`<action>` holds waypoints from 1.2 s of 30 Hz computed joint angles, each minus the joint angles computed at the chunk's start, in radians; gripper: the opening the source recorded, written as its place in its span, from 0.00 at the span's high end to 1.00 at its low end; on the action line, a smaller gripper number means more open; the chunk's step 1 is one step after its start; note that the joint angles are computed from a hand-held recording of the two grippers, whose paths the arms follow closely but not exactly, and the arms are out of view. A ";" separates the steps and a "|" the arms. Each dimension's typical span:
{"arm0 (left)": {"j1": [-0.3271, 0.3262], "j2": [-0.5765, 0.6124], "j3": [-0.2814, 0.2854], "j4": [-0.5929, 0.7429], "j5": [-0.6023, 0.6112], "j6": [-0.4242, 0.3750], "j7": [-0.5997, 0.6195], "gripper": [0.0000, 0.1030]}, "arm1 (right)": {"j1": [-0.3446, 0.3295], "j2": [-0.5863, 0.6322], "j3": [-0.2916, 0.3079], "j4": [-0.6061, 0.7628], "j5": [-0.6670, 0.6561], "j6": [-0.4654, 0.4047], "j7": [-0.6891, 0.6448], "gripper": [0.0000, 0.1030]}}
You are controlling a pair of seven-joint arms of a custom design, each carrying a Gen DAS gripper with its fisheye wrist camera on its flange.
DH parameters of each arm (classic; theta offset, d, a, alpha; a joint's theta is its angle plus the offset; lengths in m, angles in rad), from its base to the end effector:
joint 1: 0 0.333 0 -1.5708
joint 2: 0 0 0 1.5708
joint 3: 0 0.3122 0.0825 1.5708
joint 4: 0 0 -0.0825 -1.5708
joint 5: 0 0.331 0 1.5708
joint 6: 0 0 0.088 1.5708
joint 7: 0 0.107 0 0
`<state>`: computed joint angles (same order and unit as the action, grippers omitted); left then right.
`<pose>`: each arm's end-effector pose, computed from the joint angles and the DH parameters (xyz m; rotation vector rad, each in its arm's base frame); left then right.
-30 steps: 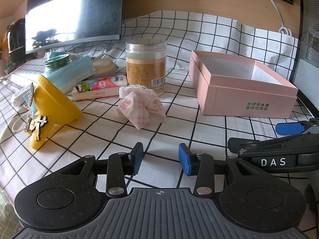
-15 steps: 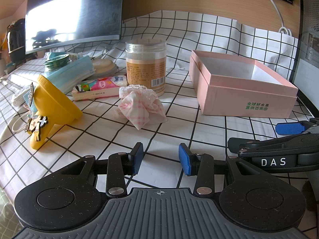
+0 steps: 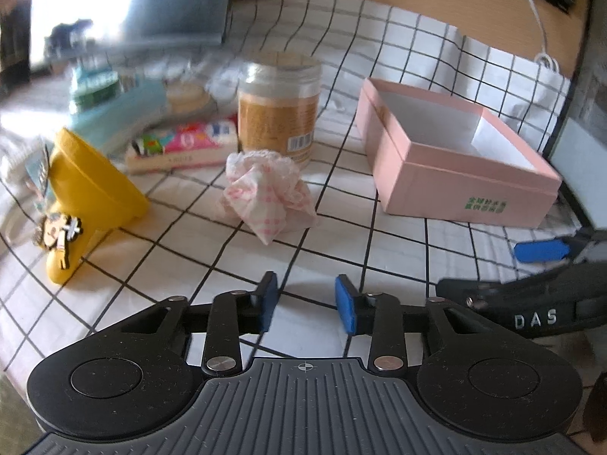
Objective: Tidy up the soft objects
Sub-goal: 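Grasp the cotton swab pack with the left tool while the right tool approaches the blue wipes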
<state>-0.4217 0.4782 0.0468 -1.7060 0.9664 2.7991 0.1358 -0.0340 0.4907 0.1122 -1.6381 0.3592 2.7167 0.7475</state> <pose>0.5952 -0.2809 0.3954 -1.9488 1.5604 -0.8077 0.6752 0.0265 0.4230 -2.2858 1.2230 -0.5556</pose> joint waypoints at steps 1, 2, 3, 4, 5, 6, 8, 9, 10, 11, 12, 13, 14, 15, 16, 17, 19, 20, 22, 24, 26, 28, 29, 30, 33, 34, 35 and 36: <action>0.054 -0.010 -0.044 -0.016 -0.082 0.025 0.068 0.71 | 0.017 0.005 -0.021 0.019 -0.029 -0.031 0.027 0.00; 0.107 -0.019 -0.087 -0.034 -0.174 0.048 0.144 0.71 | 0.024 0.007 -0.033 0.038 -0.048 -0.059 0.046 0.00; 0.145 -0.028 -0.116 -0.053 -0.243 0.073 0.202 0.71 | 0.033 0.008 -0.043 0.048 -0.064 -0.077 0.066 0.00; 0.176 -0.040 -0.133 -0.082 -0.290 0.115 0.243 0.72 | 0.038 0.005 -0.051 0.051 -0.076 -0.088 0.083 0.00; 0.189 -0.059 -0.127 -0.115 -0.306 0.164 0.259 0.71 | 0.041 0.003 -0.055 0.048 -0.083 -0.087 0.098 0.00; 0.178 -0.078 -0.101 -0.137 -0.302 0.193 0.256 0.72 | 0.045 -0.002 -0.057 0.032 -0.084 -0.064 0.114 0.00; 0.137 -0.130 -0.020 -0.186 -0.257 0.245 0.242 0.72 | 0.060 -0.022 -0.068 -0.016 -0.094 -0.009 0.160 0.00; 0.125 -0.157 0.005 -0.205 -0.249 0.255 0.249 0.72 | 0.071 -0.031 -0.078 -0.030 -0.109 0.000 0.193 0.00; 0.107 -0.192 0.044 -0.229 -0.217 0.267 0.234 0.72 | 0.078 -0.038 -0.082 -0.042 -0.124 0.001 0.213 0.00; 0.084 -0.225 0.091 -0.249 -0.159 0.281 0.194 0.72 | 0.073 -0.041 -0.074 -0.040 -0.132 -0.014 0.208 0.00; 0.073 -0.251 0.125 -0.258 -0.093 0.290 0.147 0.72 | 0.068 -0.039 -0.066 -0.027 -0.141 -0.042 0.197 0.00; 0.051 -0.276 0.181 -0.264 0.028 0.306 0.054 0.71 | 0.069 -0.034 -0.064 -0.005 -0.153 -0.079 0.193 0.00; 0.041 -0.301 0.226 -0.264 0.142 0.304 -0.028 0.68 | 0.076 -0.028 -0.069 0.015 -0.166 -0.111 0.204 0.00; 0.052 -0.320 0.236 -0.264 0.186 0.274 -0.051 0.68 | 0.087 -0.025 -0.075 0.031 -0.178 -0.134 0.228 0.00; 0.071 -0.340 0.238 -0.271 0.196 0.239 -0.049 0.68 | 0.099 -0.026 -0.081 0.034 -0.185 -0.137 0.257 0.00; 0.100 -0.350 0.234 -0.278 0.165 0.201 -0.017 0.68 | 0.108 -0.035 -0.082 0.026 -0.189 -0.127 0.279 0.00; 0.171 -0.346 0.210 -0.281 0.021 0.150 0.111 0.69 | 0.120 -0.060 -0.071 -0.001 -0.185 -0.088 0.304 0.00; 0.210 -0.338 0.192 -0.279 -0.067 0.125 0.192 0.69 | 0.131 -0.077 -0.069 -0.021 -0.185 -0.049 0.320 0.00; 0.287 -0.311 0.157 -0.262 -0.200 0.084 0.318 0.69 | 0.162 -0.104 -0.073 -0.051 -0.199 0.034 0.374 0.00; 0.387 -0.274 0.073 -0.226 -0.445 0.022 0.505 0.69 | 0.192 -0.105 -0.079 -0.027 -0.223 0.050 0.435 0.00; 0.479 -0.265 0.001 -0.260 -0.592 0.118 0.617 0.69 | 0.220 -0.090 -0.076 0.025 -0.249 0.048 0.485 0.00; 0.479 -0.248 0.012 -0.284 -0.535 0.239 0.690 0.69 | 0.254 -0.064 -0.078 0.080 -0.289 0.050 0.520 0.00; 0.468 -0.235 0.023 -0.279 -0.494 0.261 0.738 0.69 | 0.282 -0.046 -0.090 0.117 -0.326 0.044 0.544 0.00; 0.450 -0.213 0.041 -0.263 -0.440 0.276 0.793 0.68 | 0.314 -0.020 -0.107 0.163 -0.372 0.029 0.571 0.00; 0.365 -0.159 0.143 -0.234 -0.271 0.316 0.882 0.65 | 0.383 0.072 -0.139 0.332 -0.474 -0.080 0.627 0.00; 0.360 -0.147 0.157 -0.236 -0.240 0.331 0.923 0.65 | 0.402 0.103 -0.148 0.387 -0.499 -0.118 0.649 0.00; 0.342 -0.140 0.188 -0.241 -0.212 0.341 0.936 0.65 | 0.417 0.121 -0.155 0.416 -0.520 -0.137 0.671 0.00; 0.322 -0.134 0.224 -0.243 -0.187 0.343 0.939 0.64 | 0.431 0.143 -0.163 0.451 -0.538 -0.159 0.697 0.00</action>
